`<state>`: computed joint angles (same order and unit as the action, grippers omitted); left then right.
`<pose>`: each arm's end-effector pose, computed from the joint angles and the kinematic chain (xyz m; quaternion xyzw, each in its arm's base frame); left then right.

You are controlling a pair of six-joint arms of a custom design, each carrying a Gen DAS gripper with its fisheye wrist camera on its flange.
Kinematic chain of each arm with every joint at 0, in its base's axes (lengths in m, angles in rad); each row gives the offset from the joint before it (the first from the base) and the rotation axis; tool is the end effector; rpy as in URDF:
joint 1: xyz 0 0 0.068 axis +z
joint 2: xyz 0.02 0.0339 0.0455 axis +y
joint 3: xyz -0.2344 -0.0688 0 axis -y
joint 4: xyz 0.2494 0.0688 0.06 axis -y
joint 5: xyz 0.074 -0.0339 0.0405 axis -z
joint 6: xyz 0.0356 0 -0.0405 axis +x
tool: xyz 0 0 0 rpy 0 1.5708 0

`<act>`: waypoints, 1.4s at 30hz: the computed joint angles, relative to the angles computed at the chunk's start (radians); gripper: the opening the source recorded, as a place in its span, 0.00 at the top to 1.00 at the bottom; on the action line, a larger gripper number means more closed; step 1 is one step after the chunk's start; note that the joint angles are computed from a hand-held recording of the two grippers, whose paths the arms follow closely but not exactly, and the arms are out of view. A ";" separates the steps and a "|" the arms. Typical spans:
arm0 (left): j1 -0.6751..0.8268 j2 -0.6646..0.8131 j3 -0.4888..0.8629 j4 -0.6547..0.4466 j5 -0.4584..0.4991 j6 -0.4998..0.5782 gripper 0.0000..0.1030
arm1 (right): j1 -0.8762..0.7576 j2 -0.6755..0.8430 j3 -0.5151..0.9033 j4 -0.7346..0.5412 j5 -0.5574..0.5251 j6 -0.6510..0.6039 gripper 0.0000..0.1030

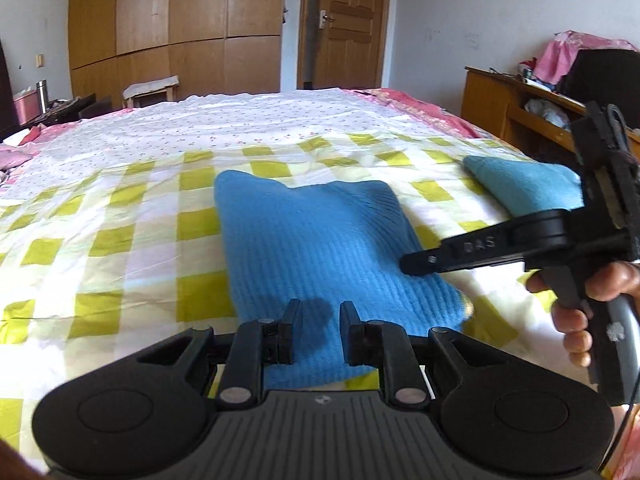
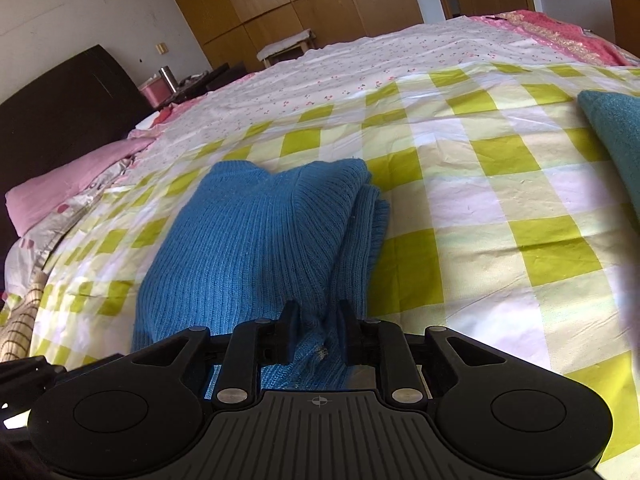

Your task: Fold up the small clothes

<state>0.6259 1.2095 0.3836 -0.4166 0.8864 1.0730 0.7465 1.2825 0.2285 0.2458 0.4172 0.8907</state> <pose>0.1632 0.0839 0.0987 0.2659 0.8535 -0.1685 0.4152 0.1583 0.1268 0.0740 0.1423 0.9002 0.1345 0.3891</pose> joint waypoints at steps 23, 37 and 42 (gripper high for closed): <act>-0.232 0.184 -0.019 0.432 -0.204 -0.309 0.74 | 0.030 0.066 0.017 0.027 0.028 -0.032 0.74; -0.120 0.267 0.126 0.280 -0.044 -0.342 0.69 | 0.021 -0.012 -0.002 -0.017 0.014 -0.012 0.45; -0.095 0.317 0.167 0.310 -0.018 -0.375 0.57 | -0.044 0.015 -0.048 0.100 -0.080 0.017 0.42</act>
<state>0.5313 1.5265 0.5510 -0.1069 0.8683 0.6981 0.7025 1.2978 0.1809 0.3458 0.3373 0.9076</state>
